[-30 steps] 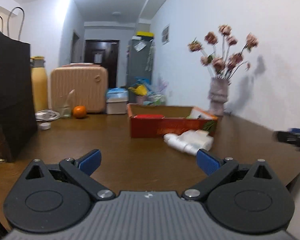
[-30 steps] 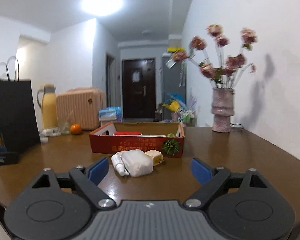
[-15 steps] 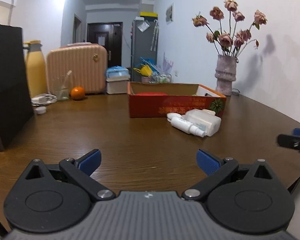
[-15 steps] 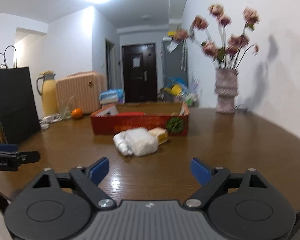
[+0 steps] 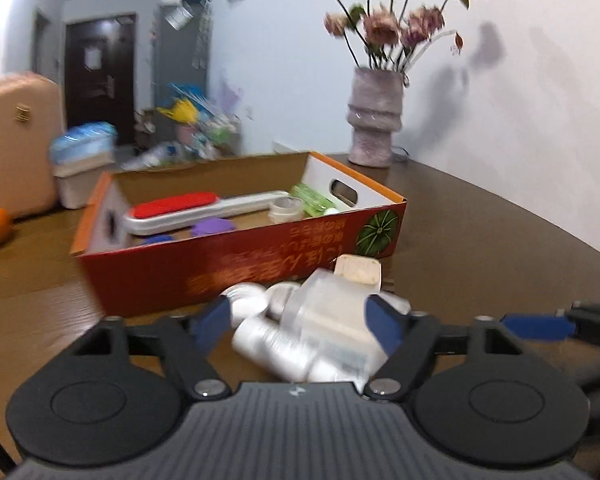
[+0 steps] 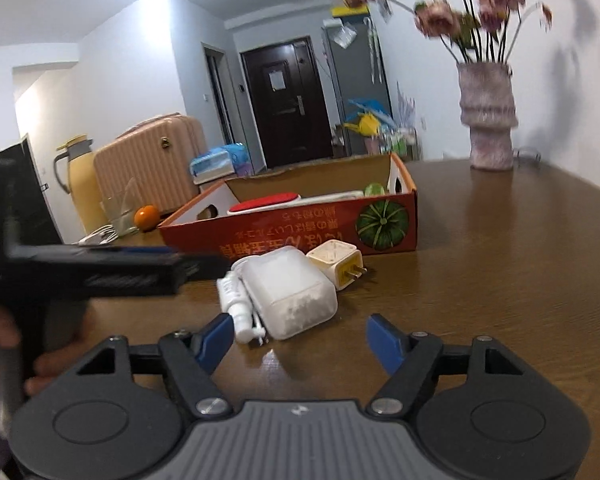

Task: Organize rigid objects
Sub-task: 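Grasp the translucent white plastic container with both grippers from opposite sides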

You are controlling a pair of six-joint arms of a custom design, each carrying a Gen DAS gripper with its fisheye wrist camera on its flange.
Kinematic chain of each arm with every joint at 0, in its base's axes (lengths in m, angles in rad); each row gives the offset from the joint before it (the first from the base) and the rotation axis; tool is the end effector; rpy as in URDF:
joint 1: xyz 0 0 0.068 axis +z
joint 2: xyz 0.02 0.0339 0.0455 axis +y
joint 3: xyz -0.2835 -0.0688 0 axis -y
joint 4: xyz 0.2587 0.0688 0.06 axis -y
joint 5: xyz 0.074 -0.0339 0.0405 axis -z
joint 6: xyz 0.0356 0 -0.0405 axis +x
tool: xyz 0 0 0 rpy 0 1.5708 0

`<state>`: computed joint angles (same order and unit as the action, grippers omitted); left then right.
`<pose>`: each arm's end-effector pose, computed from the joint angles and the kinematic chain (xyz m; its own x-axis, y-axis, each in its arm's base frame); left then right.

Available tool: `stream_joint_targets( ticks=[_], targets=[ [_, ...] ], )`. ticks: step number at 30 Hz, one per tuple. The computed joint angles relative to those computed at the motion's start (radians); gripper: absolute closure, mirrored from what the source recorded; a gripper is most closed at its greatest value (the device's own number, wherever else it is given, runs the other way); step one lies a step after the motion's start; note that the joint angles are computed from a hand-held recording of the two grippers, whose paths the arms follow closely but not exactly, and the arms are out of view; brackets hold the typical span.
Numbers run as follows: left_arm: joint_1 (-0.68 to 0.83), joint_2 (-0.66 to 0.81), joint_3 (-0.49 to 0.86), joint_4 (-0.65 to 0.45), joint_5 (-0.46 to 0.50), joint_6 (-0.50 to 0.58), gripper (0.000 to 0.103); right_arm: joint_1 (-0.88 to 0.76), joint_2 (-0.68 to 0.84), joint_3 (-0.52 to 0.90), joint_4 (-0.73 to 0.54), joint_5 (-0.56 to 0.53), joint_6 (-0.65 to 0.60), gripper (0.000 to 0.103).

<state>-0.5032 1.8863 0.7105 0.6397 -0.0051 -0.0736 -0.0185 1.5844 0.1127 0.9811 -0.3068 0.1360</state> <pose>0.3129 -0.1721 0.1113 -0.4814 0.1811 -0.8576 0.4442 0.8939 -0.0606 0.2045 0.0070 0.0946 -0.5004 0.1385 -0.8546 -0.1825 0.9480 0.2606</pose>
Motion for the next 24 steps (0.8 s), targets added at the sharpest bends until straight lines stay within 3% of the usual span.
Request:
stream_joint_targets(
  ticks=[1, 3, 7, 9, 11, 12, 15, 17, 24],
  targets=[
    [0.004, 0.038, 0.074, -0.069, 0.006, -0.005, 0.043, 0.001, 0.038, 0.029, -0.003, 0.001, 0.011, 0.034],
    [0.005, 0.097, 0.175, -0.154, 0.023, 0.014, 0.045, -0.003, 0.103, 0.073, 0.005, -0.016, 0.023, 0.036],
    [0.009, 0.152, 0.254, -0.187, 0.089, 0.025, 0.056, -0.019, 0.206, 0.152, 0.007, -0.072, 0.07, 0.036],
    [0.005, 0.155, 0.268, -0.205, 0.11, 0.028, 0.057, -0.042, 0.232, 0.172, 0.018, -0.116, 0.102, 0.036],
    [-0.003, 0.152, 0.255, -0.192, 0.119, 0.036, 0.058, -0.068, 0.249, 0.182, 0.039, -0.143, 0.123, 0.036],
    [-0.005, 0.151, 0.254, -0.195, 0.131, 0.029, 0.064, -0.082, 0.256, 0.186, 0.048, -0.152, 0.134, 0.036],
    [0.008, 0.13, 0.244, -0.234, 0.206, -0.051, 0.075, -0.126, 0.28, 0.201, 0.041, -0.208, 0.165, 0.046],
    [0.012, 0.119, 0.218, -0.227, 0.248, -0.119, 0.077, -0.147, 0.287, 0.203, 0.026, -0.227, 0.169, 0.056],
    [-0.063, -0.009, 0.056, -0.199, 0.193, -0.254, 0.079, -0.243, 0.253, 0.128, 0.037, -0.313, 0.142, 0.069]
  ],
)
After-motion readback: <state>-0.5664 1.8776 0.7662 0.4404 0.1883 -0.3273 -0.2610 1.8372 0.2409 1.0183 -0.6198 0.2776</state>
